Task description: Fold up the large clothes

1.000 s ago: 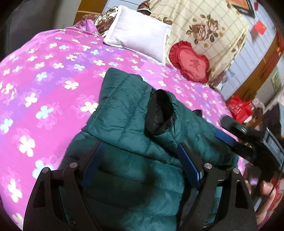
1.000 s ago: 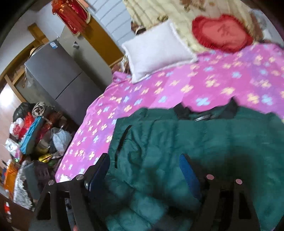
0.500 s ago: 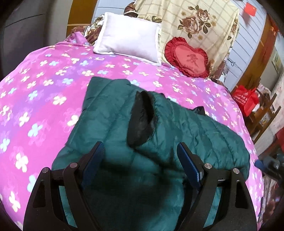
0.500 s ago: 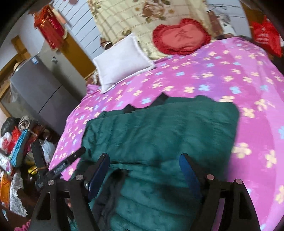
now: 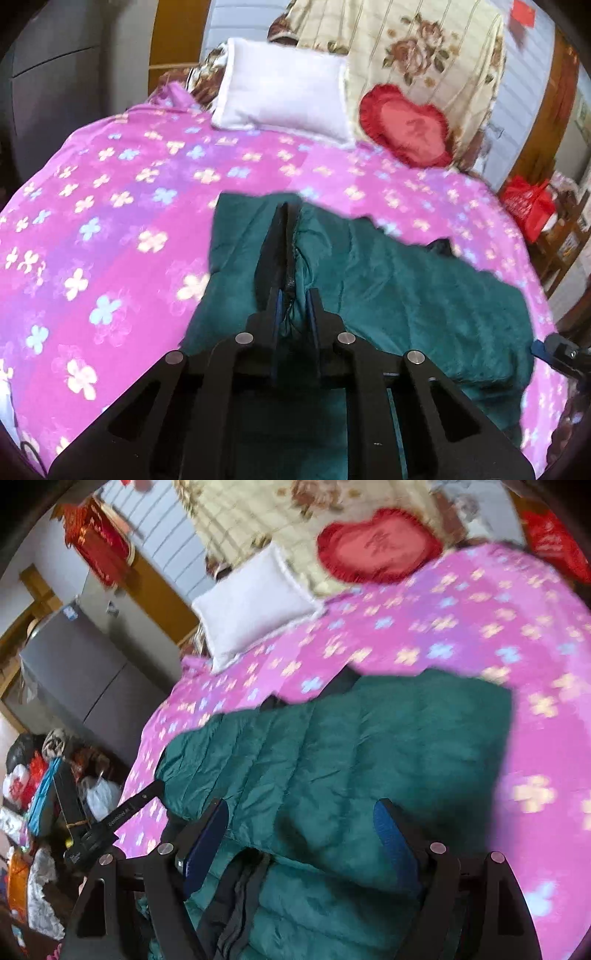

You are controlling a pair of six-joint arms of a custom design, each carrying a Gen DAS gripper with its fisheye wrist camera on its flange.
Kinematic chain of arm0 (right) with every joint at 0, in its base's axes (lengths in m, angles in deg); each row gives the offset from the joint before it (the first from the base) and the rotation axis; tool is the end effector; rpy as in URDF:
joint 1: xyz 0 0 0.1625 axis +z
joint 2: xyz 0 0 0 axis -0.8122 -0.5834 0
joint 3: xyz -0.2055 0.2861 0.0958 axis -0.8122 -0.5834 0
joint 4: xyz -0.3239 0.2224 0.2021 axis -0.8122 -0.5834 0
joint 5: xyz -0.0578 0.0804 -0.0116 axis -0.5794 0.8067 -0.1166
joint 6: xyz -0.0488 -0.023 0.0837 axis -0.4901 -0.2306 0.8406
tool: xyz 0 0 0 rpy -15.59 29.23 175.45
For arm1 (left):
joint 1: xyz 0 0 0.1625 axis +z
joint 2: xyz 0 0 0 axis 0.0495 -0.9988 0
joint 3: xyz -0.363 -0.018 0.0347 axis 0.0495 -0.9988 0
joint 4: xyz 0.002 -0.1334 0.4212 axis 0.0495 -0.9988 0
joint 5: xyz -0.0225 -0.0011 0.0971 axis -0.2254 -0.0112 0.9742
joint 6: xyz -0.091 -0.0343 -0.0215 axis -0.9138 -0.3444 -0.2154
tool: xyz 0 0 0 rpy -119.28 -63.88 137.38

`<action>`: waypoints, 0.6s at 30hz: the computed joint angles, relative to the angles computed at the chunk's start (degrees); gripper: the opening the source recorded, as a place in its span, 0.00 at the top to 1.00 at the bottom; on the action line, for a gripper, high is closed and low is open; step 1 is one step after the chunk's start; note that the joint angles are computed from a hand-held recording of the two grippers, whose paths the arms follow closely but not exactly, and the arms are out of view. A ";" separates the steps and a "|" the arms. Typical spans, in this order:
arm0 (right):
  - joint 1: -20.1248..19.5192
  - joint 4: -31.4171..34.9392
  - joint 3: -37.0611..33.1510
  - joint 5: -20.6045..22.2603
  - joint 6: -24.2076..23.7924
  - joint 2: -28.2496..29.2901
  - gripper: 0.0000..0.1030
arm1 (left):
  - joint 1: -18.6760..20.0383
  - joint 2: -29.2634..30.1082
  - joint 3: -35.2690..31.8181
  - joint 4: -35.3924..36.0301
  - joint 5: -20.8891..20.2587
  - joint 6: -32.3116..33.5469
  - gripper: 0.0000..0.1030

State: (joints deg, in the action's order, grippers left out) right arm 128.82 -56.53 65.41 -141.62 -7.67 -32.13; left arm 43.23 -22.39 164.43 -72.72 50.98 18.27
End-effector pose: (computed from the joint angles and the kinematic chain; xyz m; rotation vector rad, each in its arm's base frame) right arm -0.0724 -0.8007 0.3306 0.8197 -2.9396 0.4662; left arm -0.3104 -0.6478 -0.0251 -0.2591 2.1430 -1.1883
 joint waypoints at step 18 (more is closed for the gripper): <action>2.37 -16.00 -2.48 -8.91 -0.79 3.98 0.24 | -0.27 3.46 -7.25 7.69 5.27 3.88 0.23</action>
